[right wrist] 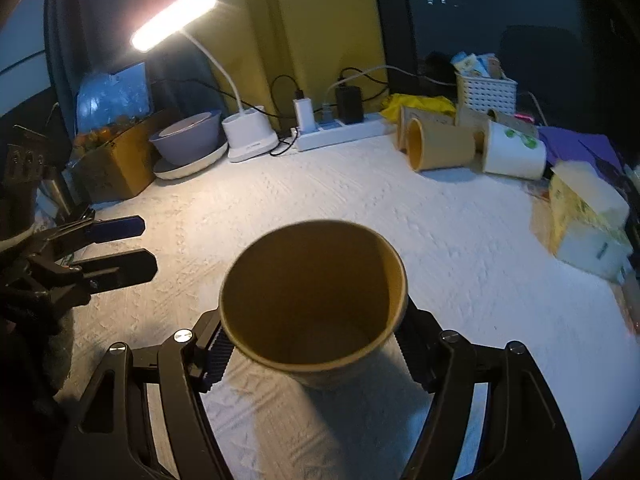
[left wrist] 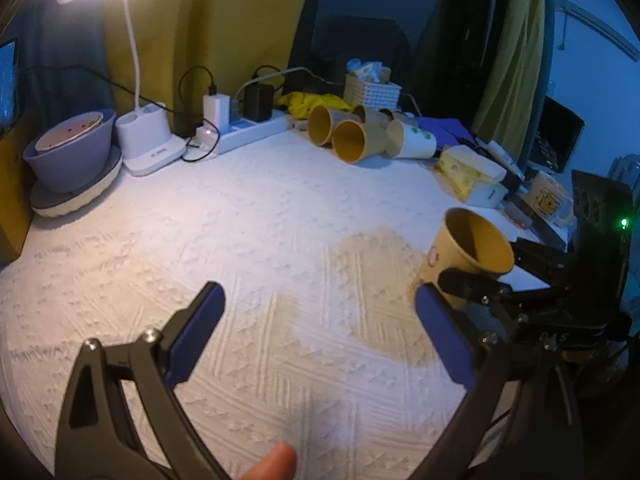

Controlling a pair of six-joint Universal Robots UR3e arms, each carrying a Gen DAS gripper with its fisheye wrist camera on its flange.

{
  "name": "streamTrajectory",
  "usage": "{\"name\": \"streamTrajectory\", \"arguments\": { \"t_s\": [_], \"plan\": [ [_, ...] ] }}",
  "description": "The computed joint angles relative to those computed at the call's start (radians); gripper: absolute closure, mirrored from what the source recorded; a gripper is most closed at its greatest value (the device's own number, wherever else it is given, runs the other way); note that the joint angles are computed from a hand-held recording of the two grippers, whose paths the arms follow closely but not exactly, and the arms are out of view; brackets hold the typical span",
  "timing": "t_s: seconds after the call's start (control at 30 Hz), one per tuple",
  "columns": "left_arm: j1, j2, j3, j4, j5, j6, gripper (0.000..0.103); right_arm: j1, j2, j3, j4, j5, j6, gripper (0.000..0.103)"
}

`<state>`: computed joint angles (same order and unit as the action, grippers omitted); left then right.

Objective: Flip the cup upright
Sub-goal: 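Grasp the tan cup with the right gripper and rotate it upright, then lower the upright cup onto the table and open the right gripper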

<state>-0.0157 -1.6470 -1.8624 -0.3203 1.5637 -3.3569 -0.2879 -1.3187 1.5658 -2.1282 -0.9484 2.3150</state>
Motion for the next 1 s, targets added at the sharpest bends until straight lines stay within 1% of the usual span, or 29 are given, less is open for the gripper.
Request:
{"name": "streamTrajectory", "arguments": {
  "t_s": [0.1, 0.2, 0.33, 0.63, 0.73, 0.8, 1.0],
  "plan": [
    [-0.019, 0.010, -0.006, 0.005, 0.019, -0.002, 0.006, -0.013, -0.026, 0.028, -0.003, -0.001, -0.008, 0.027],
    [-0.042, 0.019, -0.014, 0.014, 0.050, -0.007, 0.006, -0.018, -0.050, 0.051, -0.010, -0.006, -0.011, 0.022],
    [-0.074, 0.031, -0.034, 0.025, 0.097, -0.016, 0.006, -0.031, -0.094, 0.102, -0.025, -0.013, -0.017, 0.021],
    [-0.113, 0.111, -0.130, 0.072, 0.102, -0.034, 0.006, -0.088, -0.249, 0.255, -0.037, -0.038, -0.038, 0.021],
    [-0.126, 0.153, -0.165, 0.083, 0.099, -0.047, 0.006, -0.117, -0.330, 0.313, -0.024, -0.036, -0.048, 0.021],
    [-0.141, 0.178, -0.181, 0.086, 0.113, -0.060, 0.006, -0.136, -0.371, 0.340, -0.013, -0.030, -0.047, 0.021],
    [-0.188, 0.230, -0.199, 0.076, 0.149, -0.081, 0.006, -0.201, -0.520, 0.404, 0.084, -0.011, -0.085, 0.021]
  ]
}}
